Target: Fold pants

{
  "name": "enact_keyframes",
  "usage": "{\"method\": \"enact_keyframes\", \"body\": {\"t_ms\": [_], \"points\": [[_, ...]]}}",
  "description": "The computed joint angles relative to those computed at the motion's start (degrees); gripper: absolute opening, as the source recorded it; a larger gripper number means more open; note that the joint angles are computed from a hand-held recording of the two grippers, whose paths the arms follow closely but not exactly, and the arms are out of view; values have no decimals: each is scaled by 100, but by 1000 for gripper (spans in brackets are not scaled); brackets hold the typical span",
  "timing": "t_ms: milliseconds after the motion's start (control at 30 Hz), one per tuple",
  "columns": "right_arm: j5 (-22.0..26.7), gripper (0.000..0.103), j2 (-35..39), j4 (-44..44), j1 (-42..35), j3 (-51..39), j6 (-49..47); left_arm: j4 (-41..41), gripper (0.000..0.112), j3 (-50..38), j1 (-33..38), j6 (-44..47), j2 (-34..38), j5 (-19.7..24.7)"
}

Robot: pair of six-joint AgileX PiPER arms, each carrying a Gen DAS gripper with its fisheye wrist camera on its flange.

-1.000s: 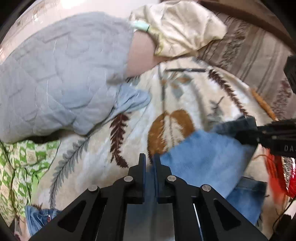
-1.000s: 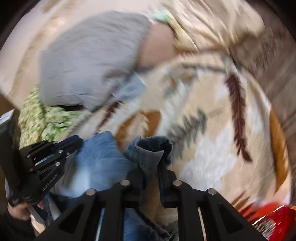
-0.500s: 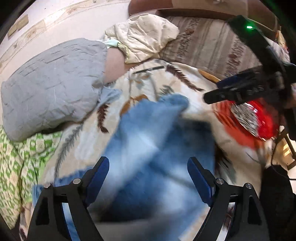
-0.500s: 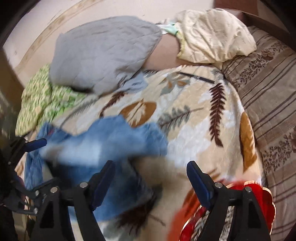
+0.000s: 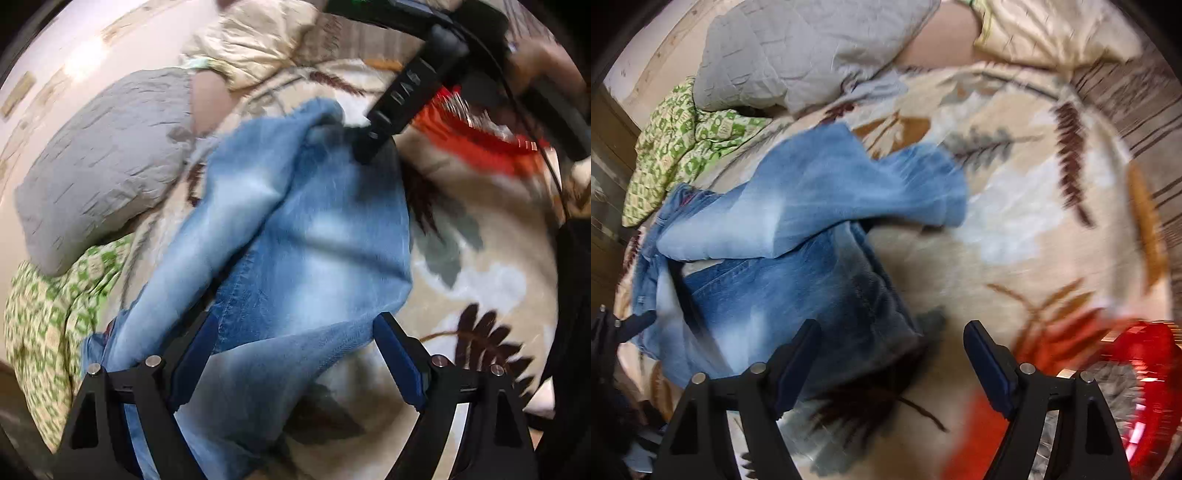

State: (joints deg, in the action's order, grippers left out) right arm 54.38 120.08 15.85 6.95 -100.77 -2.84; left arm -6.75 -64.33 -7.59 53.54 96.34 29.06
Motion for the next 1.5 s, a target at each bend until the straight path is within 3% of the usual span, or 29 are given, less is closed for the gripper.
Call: {"method": "enact_keyframes", "body": {"t_ms": [33, 67, 133, 200, 400, 567, 700, 767, 800, 867, 900, 967, 1067, 1233, 1400, 1500], "points": [[68, 53, 113, 450, -81, -39, -338, -89, 59, -115, 18, 207, 109, 156], [125, 17, 176, 717, -113, -47, -545, 1, 10, -270, 14, 203, 240, 484], [52, 17, 90, 784, -72, 91, -598, 303, 11, -561, -27, -129, 507, 865], [-194, 16, -238, 549, 42, 420, -634, 318, 10, -530, -59, -213, 450, 819], [-618, 16, -1542, 483, -189, 1494, -716, -620, 10, -677, 52, 294, 98, 1070], [-803, 16, -2679, 276, -468, 2435, -520, -1070, 11, -975, -14, 395, 328, 1327], [-728, 17, -2788, -85, -436, 2764, -115, -592, 11, -656, -298, 64, 371, 1084], [-577, 34, -2749, -519, -344, 2702, 373, -742, 19, -513, -207, 73, 254, 1169], [-614, 38, -2827, -829, -298, 2760, 612, -951, 25, -576, -81, 88, 185, 1388], [-714, 79, -3048, -1390, -195, 2820, 1052, -1257, 82, -322, 191, 223, -239, 1394], [-806, 83, -3182, -1473, -178, 2862, 1144, -1489, 88, 5, 374, 490, -615, 1184], [-933, 83, -3382, -1438, -105, 2850, 1107, -1796, 89, 326, 780, 1117, -1094, 938], [-890, 83, -3315, -1339, 257, 2556, 1006, -1674, 89, 284, 1653, 1541, -1378, 1134], [-897, 83, -2775, -1086, 1324, 1923, 805, -1515, 89, -15, 3718, 2635, -1661, 1572], [-838, 83, -1891, -776, 2483, 1004, 419, -1611, 90, -1051, 5535, 3559, -1221, 2584], [-811, 83, -1460, -620, 2955, 677, 147, -1741, 90, -1143, 5794, 3568, -746, 2534]]}}
